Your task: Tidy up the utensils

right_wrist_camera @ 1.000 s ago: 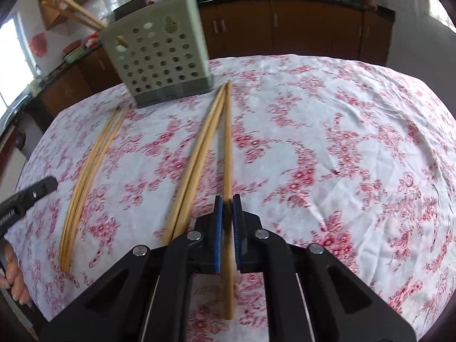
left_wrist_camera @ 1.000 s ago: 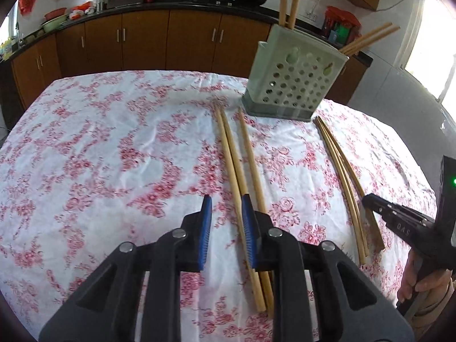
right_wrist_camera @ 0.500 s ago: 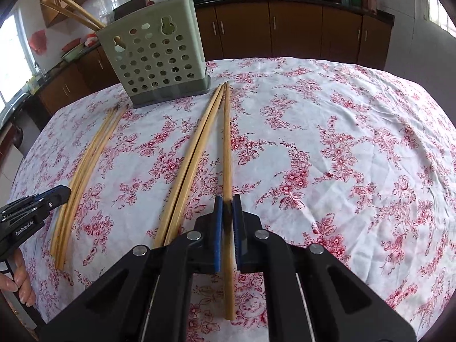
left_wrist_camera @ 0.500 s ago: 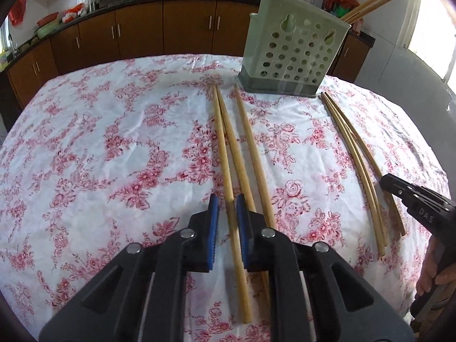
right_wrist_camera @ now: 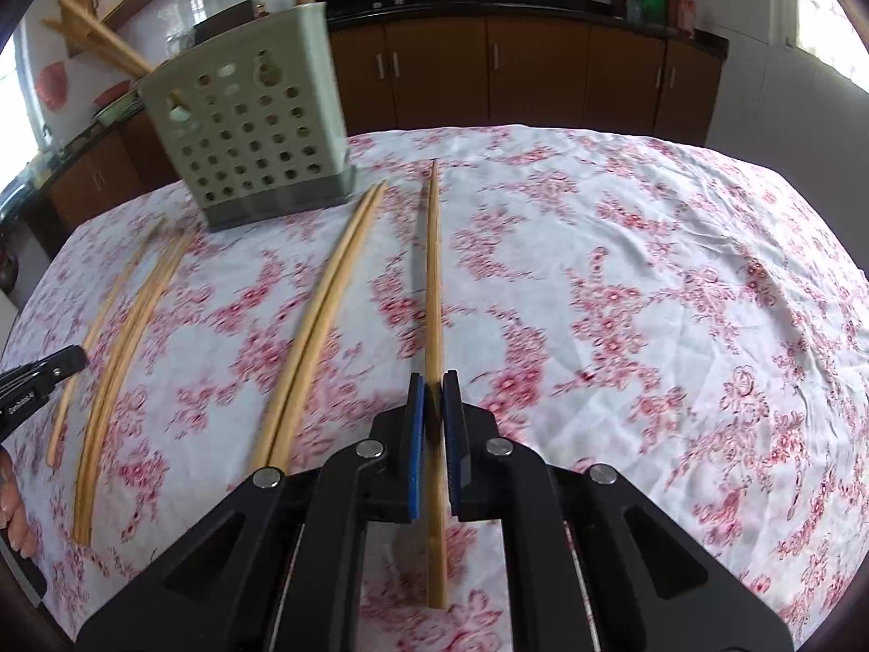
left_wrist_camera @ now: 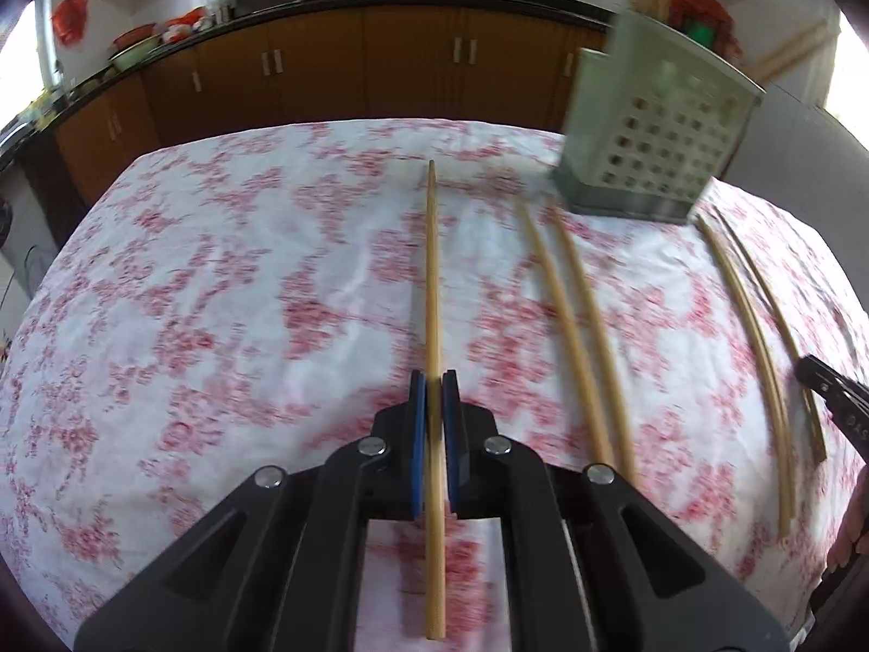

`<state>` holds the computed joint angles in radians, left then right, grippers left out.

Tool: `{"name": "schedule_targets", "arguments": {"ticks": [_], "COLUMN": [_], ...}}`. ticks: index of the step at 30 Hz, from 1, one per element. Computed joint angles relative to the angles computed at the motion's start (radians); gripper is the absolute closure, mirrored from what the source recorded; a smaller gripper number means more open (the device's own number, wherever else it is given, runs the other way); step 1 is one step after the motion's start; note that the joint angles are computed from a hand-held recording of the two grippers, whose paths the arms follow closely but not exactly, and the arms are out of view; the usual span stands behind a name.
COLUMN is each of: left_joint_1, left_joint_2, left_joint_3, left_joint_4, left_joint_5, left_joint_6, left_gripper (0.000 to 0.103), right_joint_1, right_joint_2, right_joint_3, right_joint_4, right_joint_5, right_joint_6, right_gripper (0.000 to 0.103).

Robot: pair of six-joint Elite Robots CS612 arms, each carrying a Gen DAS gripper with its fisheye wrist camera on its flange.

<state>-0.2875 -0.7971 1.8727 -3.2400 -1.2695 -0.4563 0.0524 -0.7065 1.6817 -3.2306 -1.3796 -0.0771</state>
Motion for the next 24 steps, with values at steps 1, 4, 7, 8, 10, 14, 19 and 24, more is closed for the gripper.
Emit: {"name": "schedule_targets", "arguments": {"ticks": [1, 4, 7, 8, 10, 14, 19, 24], "left_joint_1": [0.009, 0.019, 0.013, 0.013, 0.018, 0.024, 0.025, 0.025], "left_joint_2": [0.001, 0.004, 0.004, 0.004, 0.004, 0.006, 0.006, 0.007], "left_joint_3": [0.001, 0.003, 0.001, 0.002, 0.005, 0.008, 0.008, 0.009], "left_joint_4": [-0.009, -0.034, -0.029, -0.032, -0.044, -0.060, -0.060, -0.065], "left_joint_5": [-0.008, -0.024, 0.000, -0.003, -0.021, -0.041, -0.041, -0.048], "left_joint_6": [-0.006, -0.004, 0.008, 0.005, -0.002, -0.011, -0.009, -0.015], "left_gripper": [0.095, 0.094, 0.094, 0.094, 0.094, 0.094, 0.094, 0.094], "right_joint_1": [-0.001, -0.003, -0.003, -0.003, -0.004, -0.003, 0.000, 0.001], "right_joint_2": [0.002, 0.004, 0.005, 0.004, 0.004, 0.004, 0.004, 0.004], "right_joint_3": [-0.003, -0.006, -0.007, -0.005, -0.005, -0.004, -0.004, -0.004], "right_joint_4": [-0.001, 0.003, 0.003, 0.003, 0.003, 0.001, 0.000, -0.001], "right_joint_5": [-0.002, 0.005, 0.007, 0.009, 0.013, 0.006, 0.000, -0.001], "right_joint_6": [0.001, -0.002, -0.001, 0.000, 0.003, -0.002, -0.002, -0.001], "right_gripper": [0.095, 0.095, 0.095, 0.095, 0.095, 0.094, 0.094, 0.094]}}
